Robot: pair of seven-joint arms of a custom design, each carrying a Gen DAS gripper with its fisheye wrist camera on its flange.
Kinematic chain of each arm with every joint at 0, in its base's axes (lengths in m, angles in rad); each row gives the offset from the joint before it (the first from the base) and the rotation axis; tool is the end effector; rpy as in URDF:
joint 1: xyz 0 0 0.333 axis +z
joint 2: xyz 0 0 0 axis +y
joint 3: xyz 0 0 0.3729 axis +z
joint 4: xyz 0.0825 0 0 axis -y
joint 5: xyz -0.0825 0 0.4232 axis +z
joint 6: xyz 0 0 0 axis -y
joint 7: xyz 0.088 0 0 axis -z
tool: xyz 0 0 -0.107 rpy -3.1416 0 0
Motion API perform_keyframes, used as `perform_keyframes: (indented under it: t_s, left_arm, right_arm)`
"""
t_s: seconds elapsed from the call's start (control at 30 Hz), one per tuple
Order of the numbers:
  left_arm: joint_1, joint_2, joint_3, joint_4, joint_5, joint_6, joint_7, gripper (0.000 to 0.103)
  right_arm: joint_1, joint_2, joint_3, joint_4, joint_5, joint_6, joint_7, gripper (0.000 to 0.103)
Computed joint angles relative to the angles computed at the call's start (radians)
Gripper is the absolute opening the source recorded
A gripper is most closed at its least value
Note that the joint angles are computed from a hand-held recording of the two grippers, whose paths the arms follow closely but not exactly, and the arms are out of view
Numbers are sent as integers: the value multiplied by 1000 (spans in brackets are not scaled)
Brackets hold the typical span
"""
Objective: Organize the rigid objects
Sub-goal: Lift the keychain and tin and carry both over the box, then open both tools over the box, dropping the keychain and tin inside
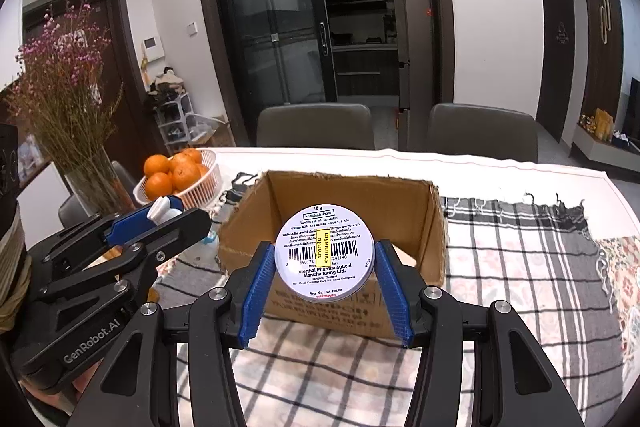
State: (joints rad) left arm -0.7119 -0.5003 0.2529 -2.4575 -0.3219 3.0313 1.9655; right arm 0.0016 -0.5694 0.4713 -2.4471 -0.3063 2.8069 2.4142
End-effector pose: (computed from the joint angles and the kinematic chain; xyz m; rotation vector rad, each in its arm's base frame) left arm 0.4300 -0.1610 0.6283 -1.1976 2.0491 -1.2758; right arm 0.3794 0.2564 0.6117 -1.5566 1.6767 -0.7146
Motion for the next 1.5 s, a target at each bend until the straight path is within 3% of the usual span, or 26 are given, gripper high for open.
perform_keyframes:
  t_s: [0.27, 0.7, 1.17, 1.5]
  left_arm:
    - [-4, 30, 5, 62, -24, -22, 31, 32]
    - [70, 130, -56, 166, -101, -65, 110, 32]
    - [266, 243, -212, 262, -190, -166, 189, 32]
    - [388, 313, -312, 325, -142, -252, 123, 32]
  right_arm:
    - [-14, 25, -12, 38, -3, 13, -3, 52]
    - [19, 109, -73, 107, -12, -33, -40, 52]
    - [93, 213, -163, 176, -34, -102, -77, 52]
    - [170, 281, -241, 218, 34, -151, -151, 52]
